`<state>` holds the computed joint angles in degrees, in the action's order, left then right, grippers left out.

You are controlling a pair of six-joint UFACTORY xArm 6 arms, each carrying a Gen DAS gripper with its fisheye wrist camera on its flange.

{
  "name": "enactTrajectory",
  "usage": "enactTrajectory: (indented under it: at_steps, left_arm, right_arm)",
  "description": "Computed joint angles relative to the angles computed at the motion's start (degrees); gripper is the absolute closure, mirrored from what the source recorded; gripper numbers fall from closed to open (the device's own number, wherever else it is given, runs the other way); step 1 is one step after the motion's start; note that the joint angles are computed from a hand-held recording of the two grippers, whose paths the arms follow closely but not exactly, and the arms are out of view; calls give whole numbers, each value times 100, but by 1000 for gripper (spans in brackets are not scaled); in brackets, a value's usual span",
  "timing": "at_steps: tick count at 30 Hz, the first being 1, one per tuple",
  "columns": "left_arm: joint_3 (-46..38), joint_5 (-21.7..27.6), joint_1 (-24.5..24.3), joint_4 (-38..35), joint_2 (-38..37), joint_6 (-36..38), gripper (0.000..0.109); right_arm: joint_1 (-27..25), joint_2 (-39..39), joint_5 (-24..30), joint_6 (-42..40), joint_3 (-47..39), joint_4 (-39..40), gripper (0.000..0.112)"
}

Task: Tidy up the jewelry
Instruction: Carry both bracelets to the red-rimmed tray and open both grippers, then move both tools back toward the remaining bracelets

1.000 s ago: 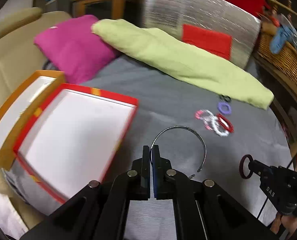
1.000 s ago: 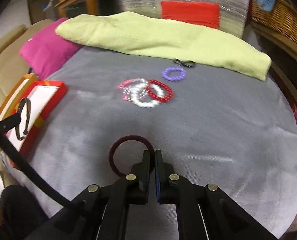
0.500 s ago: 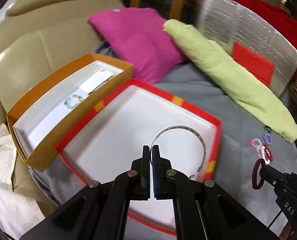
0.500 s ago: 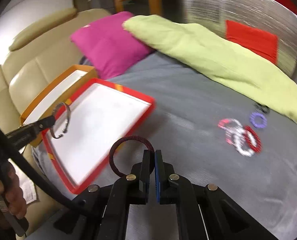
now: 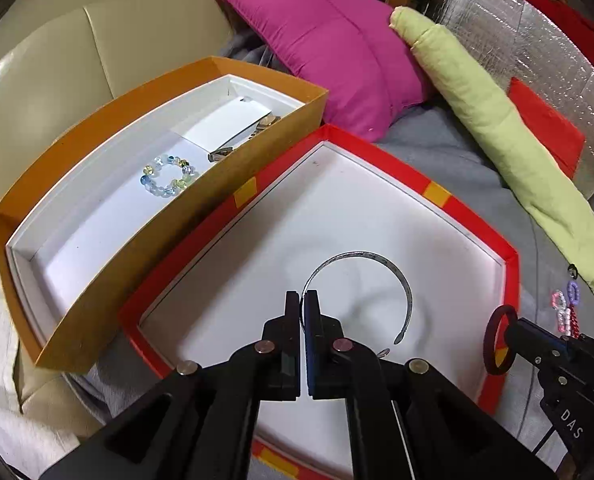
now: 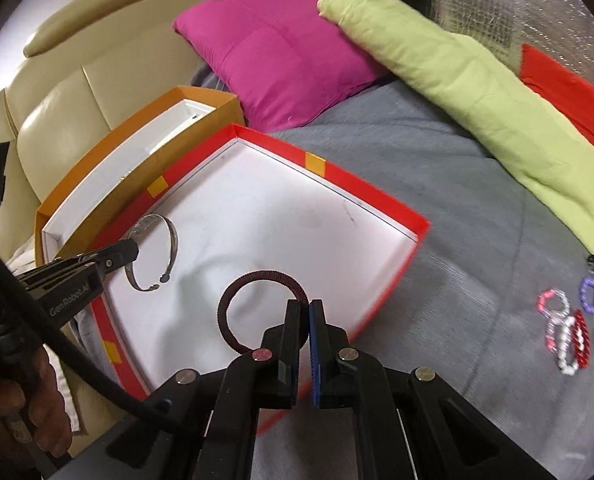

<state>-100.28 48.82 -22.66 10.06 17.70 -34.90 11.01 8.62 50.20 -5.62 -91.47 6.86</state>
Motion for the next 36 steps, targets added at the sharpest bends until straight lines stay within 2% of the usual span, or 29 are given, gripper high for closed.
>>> enactTrajectory:
  at_steps: [10, 14, 16, 17, 18, 19, 20, 21, 23, 25, 28, 30, 32, 36]
  left_arm:
    - [-425, 244, 106, -106, 460, 43, 106]
    - [-390, 145, 181, -137, 458, -111, 106]
    - [-319, 95, 194, -168, 384, -130, 102]
    - [-275, 87, 181, -100, 330, -183, 93]
    - [-198, 62, 159, 8, 248, -267, 80]
    - [-54, 3, 125, 217, 109, -440, 74]
    - [37, -43, 109, 354, 28, -558, 64]
    - [193, -103, 65, 580, -125, -768, 61]
    - [356, -185, 17, 740, -294, -909, 59]
    - [497, -229, -82, 827, -468, -971, 57]
    - [629, -271, -367, 1088, -671, -1116, 50]
    - [643, -283, -556, 1176, -724, -1123, 43]
    - [531, -269, -815, 1242, -676, -1088, 41]
    - [-107, 25, -1350, 1084, -234, -706, 39]
  right_arm:
    - [112, 621, 215, 78, -595, -112, 108]
    - [168, 818, 333, 257, -798, -396, 102]
    - [164, 762, 271, 248, -714, -397, 101]
    - [155, 687, 199, 244, -624, -363, 101]
    - [138, 563, 102, 299, -489, -387, 97]
    - [125, 430, -4, 349, -334, -412, 93]
    - [103, 344, -61, 368, -246, -425, 81]
    - [66, 171, -148, 423, -73, -509, 58]
    - [20, -151, -398, 617, 284, -830, 28]
    - [-106, -556, -583, 625, 696, -887, 26]
    - [-405, -926, -372, 584, 972, -594, 24]
    - [-648, -1163, -190, 630, 1197, -585, 17]
    - [-935, -1478, -165, 715, 1595, -694, 11]
    - [-1695, -2086, -152, 740, 2392, -727, 9]
